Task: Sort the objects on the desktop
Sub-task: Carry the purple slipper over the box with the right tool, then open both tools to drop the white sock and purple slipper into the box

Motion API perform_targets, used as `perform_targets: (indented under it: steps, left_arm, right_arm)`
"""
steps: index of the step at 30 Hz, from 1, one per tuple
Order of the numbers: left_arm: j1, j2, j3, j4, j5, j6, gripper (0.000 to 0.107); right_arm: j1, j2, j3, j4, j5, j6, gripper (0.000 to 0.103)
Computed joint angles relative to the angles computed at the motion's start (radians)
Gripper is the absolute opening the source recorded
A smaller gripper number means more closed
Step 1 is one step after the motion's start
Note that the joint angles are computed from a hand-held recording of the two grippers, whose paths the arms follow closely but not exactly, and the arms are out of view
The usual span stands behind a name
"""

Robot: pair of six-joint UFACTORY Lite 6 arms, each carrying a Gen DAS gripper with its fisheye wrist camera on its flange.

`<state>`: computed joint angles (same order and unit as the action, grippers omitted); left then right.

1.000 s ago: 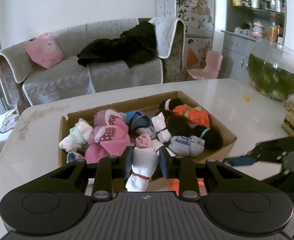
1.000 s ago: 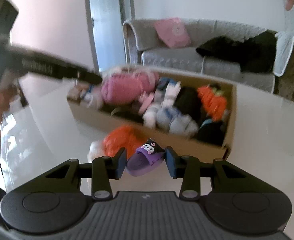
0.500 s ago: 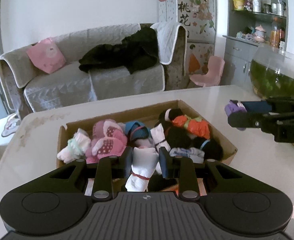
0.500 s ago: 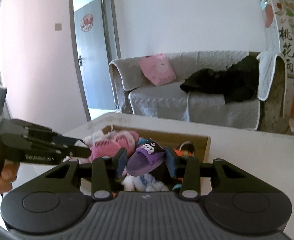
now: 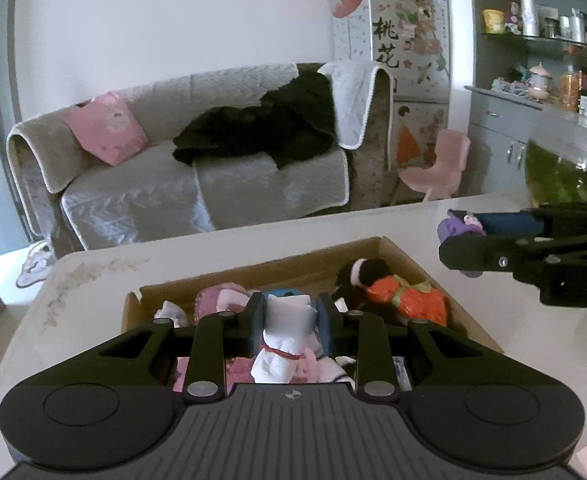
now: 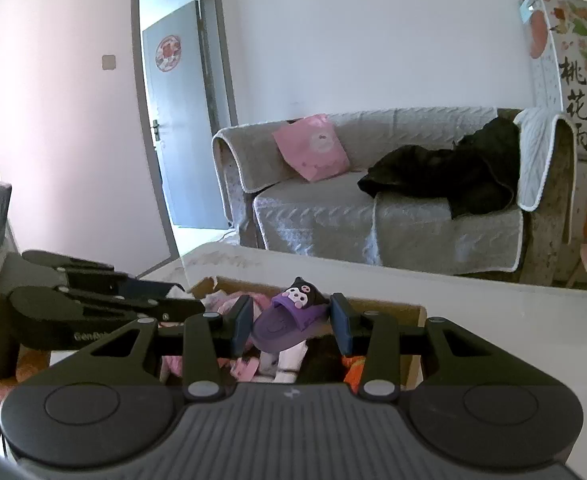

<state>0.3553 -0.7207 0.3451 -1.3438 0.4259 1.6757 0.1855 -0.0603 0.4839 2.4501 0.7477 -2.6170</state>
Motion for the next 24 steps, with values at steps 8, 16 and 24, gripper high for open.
perform_targets:
  steps: [8,16,24]
  left_arm:
    - [-0.083,0.195,0.081,-0.276,-0.07,0.201,0.034]
    - [-0.1,0.357,0.158,-0.402,-0.049,0.279,0.034]
    - [-0.127,0.509,0.204,-0.487,-0.042,0.341,0.034]
  right_arm:
    - [-0.019,0.127,0.089,-0.005,0.026,0.019,0.038]
    - [-0.013,0.256,0.202,-0.015,0.025,0.063,0.038]
    - [0.025,0.412,0.31,0.015,-0.013,0.071,0.038]
